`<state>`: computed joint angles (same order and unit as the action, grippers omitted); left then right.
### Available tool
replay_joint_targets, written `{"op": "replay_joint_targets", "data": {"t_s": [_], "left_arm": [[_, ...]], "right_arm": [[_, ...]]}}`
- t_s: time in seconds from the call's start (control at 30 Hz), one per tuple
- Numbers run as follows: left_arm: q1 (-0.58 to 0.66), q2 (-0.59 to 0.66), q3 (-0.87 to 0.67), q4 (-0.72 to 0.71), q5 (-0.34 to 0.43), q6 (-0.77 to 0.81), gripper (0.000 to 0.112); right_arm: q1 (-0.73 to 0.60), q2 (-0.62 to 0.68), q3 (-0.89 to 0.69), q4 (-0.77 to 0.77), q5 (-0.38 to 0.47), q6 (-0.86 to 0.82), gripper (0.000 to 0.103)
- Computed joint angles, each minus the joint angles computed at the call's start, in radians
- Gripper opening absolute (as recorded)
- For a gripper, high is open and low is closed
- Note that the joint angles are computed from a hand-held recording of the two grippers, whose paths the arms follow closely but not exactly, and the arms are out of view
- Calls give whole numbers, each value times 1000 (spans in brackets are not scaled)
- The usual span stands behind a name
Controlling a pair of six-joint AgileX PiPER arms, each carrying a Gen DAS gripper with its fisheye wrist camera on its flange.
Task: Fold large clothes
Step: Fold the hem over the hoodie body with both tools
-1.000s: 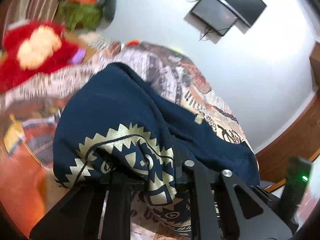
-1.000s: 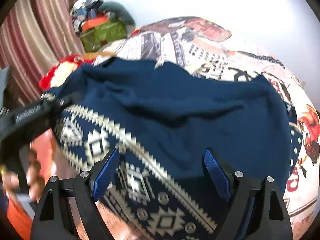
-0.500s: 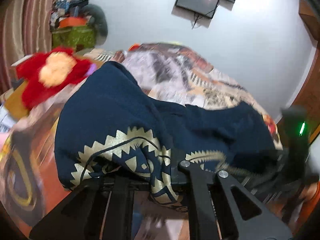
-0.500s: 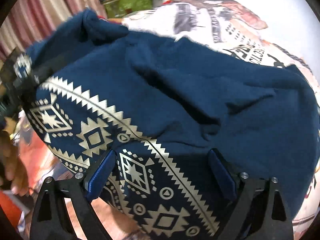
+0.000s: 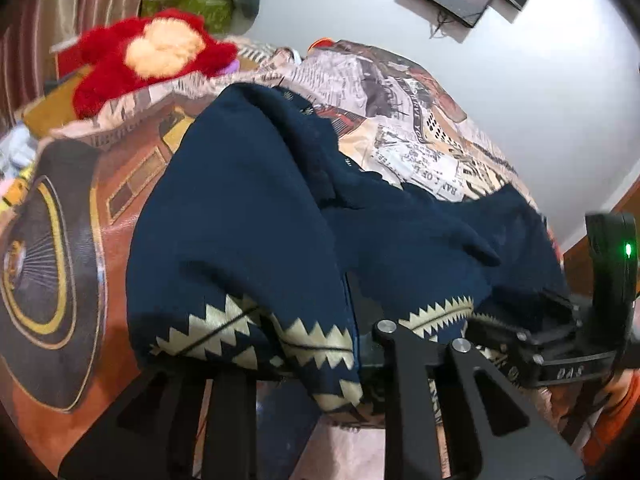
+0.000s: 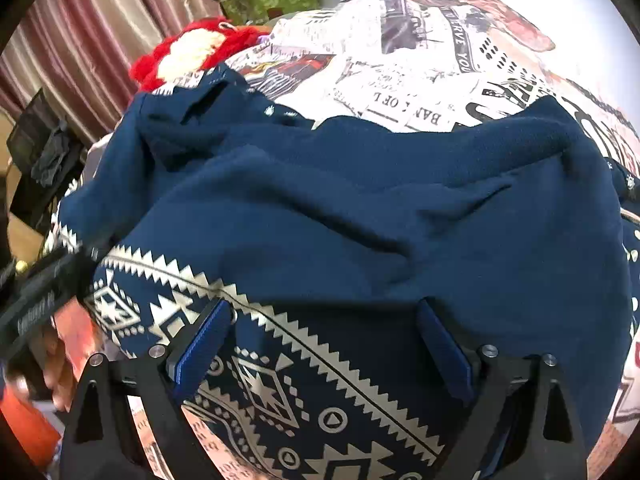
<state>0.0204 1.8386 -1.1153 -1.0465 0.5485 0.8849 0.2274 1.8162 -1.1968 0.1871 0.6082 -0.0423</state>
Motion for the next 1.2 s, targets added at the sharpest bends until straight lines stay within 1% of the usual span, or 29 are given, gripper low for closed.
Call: {"op": "replay_joint_targets", "data": {"t_s": [0.07,0.17,0.23,0.27,0.3,0.4,0.47,0.53,0.6,0.63,0.67,0.7,0.77,0.83,0.87,0.93,0.97,1.0,1.03,1.07,1.1,1.17,1.2], "left_arm": [[30,2,-2,-58,48,29,21],[58,-19,29,-104,66,60,21],[77,-25,42,-130,85,67,21],[89,-20,39,-140,107,61,21],[91,-15,33,-137,114,46,21],[71,-1,-3,-82,99,-51,22],[25,-16,-27,9,46,-123,21],[-43,-68,-15,64,-57,-111,16],[-133,-121,-7,174,-171,-130,12],[-169,-136,-10,217,-204,-139,11],[-203,-146,-18,233,-229,-126,10],[-236,-150,-30,235,-245,-100,9],[-289,-148,-62,279,-255,-104,8],[-343,-149,-85,286,-267,-67,8],[-368,-146,-99,283,-261,-41,8],[-425,-141,-120,269,-233,26,8],[-452,-143,-119,270,-232,52,8],[-497,-147,-109,289,-244,73,8],[-535,-151,-98,307,-255,84,8],[-577,-154,-87,320,-252,102,8],[-612,-157,-76,322,-237,126,8],[-677,-164,-42,345,-209,155,8],[-715,-165,-20,410,-198,130,8]], "right_arm": [[-7,-9,1,17,12,-1,94],[-11,-30,9,25,22,15,93],[-13,-42,12,25,10,33,93],[-14,-48,13,26,4,38,93],[-15,-58,19,30,-5,39,93],[-3,-72,29,-7,-30,73,93],[14,-48,21,-52,-31,110,93],[25,-6,12,-51,-26,115,93],[56,12,30,-123,-63,163,94],[79,12,41,-180,-86,197,94],[92,13,46,-206,-94,209,94],[93,15,44,-192,-91,192,94],[76,13,39,-130,-74,136,94],[26,-12,40,-1,-22,12,94],[-2,-37,53,60,5,-52,91],[-88,-144,132,189,60,-197,86],[-130,-209,178,222,77,-237,85],[-192,-305,240,222,96,-246,86],[-247,-366,274,235,118,-268,86],[-329,-433,301,266,163,-308,86],[-404,-487,314,262,202,-308,86],[-511,-571,319,185,244,-248,86],[-571,-604,317,169,271,-257,86]]}}
